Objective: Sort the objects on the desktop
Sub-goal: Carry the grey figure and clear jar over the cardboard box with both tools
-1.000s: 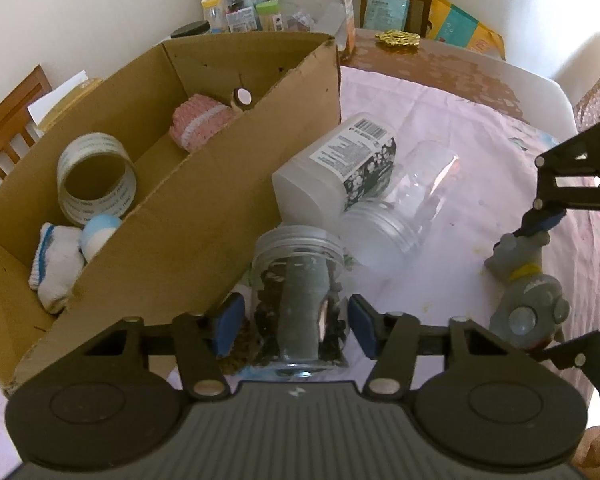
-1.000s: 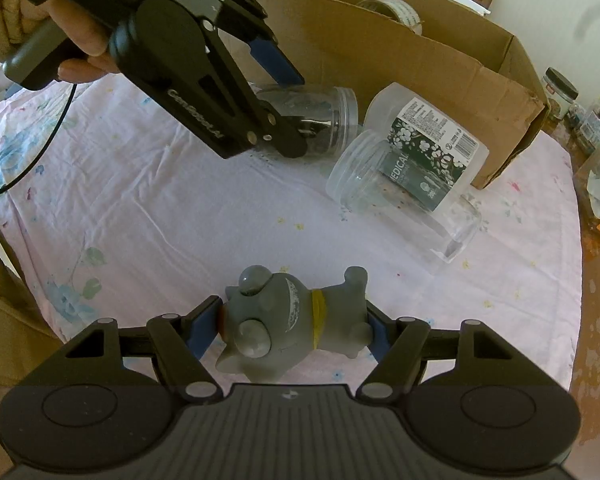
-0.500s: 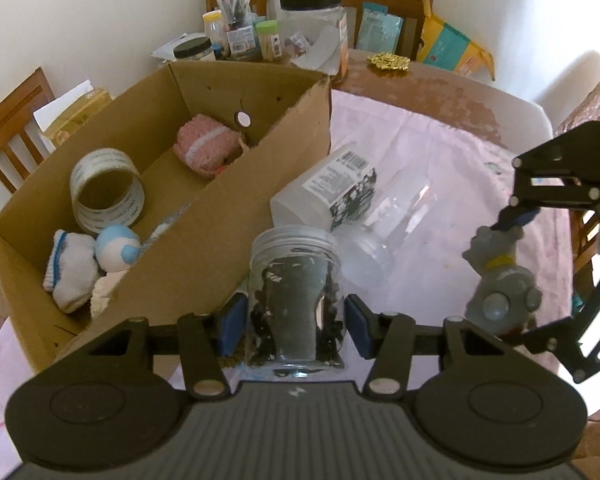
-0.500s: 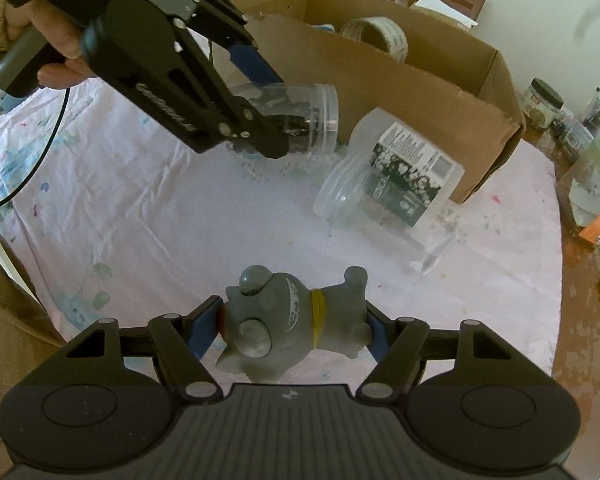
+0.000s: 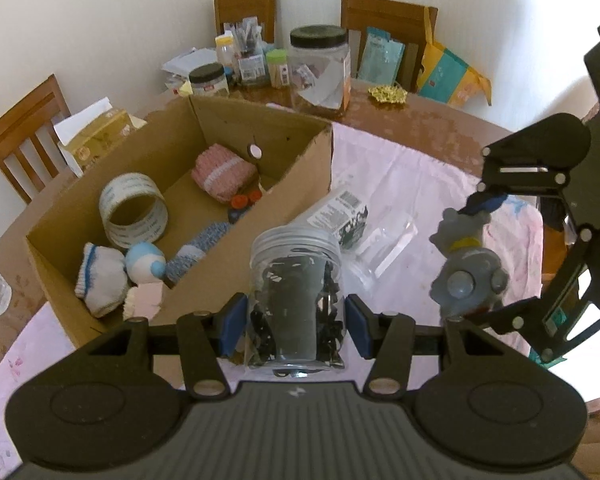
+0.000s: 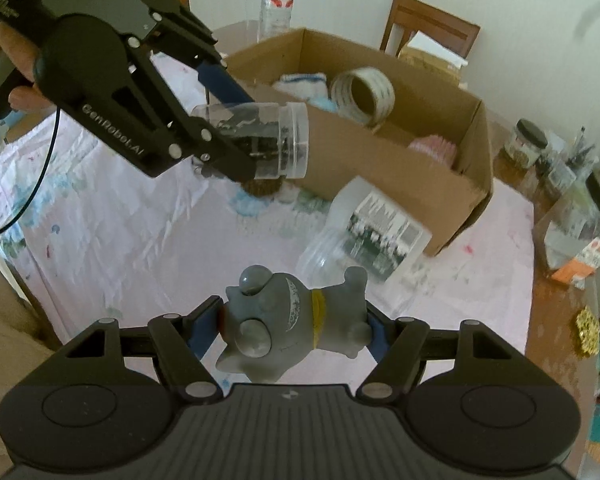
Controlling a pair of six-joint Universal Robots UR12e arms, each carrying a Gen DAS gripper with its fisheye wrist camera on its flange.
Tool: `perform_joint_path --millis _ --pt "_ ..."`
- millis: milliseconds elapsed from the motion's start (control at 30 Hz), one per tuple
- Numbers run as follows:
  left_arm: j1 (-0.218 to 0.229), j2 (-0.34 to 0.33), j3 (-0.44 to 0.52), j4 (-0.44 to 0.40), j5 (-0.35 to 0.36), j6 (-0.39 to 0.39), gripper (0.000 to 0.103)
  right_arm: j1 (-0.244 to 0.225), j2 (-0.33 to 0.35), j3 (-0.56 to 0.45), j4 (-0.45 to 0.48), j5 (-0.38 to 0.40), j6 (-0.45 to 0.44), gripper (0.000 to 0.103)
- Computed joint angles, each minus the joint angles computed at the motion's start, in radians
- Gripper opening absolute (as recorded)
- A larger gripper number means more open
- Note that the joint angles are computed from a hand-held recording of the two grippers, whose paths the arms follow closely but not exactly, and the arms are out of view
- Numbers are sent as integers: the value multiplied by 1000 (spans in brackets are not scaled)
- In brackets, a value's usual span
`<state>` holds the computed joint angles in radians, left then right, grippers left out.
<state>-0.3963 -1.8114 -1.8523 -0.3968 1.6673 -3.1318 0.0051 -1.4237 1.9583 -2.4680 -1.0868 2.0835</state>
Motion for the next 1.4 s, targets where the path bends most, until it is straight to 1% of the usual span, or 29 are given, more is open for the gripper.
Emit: perform_joint_path --millis 200,367,733,1000,1200,1400 --pt "4 14 5 0 0 -6 53 4 3 -32 18 29 -12 76" --pt "10 18 11 3 15 -32 53 8 16 -60 22 57 -24 76" --pt "15 7 43 16 98 -70 53 16 60 -138 30 115 -70 76" --pt "23 -1 64 -3 159 -104 53 32 110 -216 50 155 -89 76" --pt "31 -4 69 -17 182 -127 53 46 144 -265 62 178 -95 76" --pt "41 -12 78 -30 193 -140 53 59 176 -309 86 180 -105 76"
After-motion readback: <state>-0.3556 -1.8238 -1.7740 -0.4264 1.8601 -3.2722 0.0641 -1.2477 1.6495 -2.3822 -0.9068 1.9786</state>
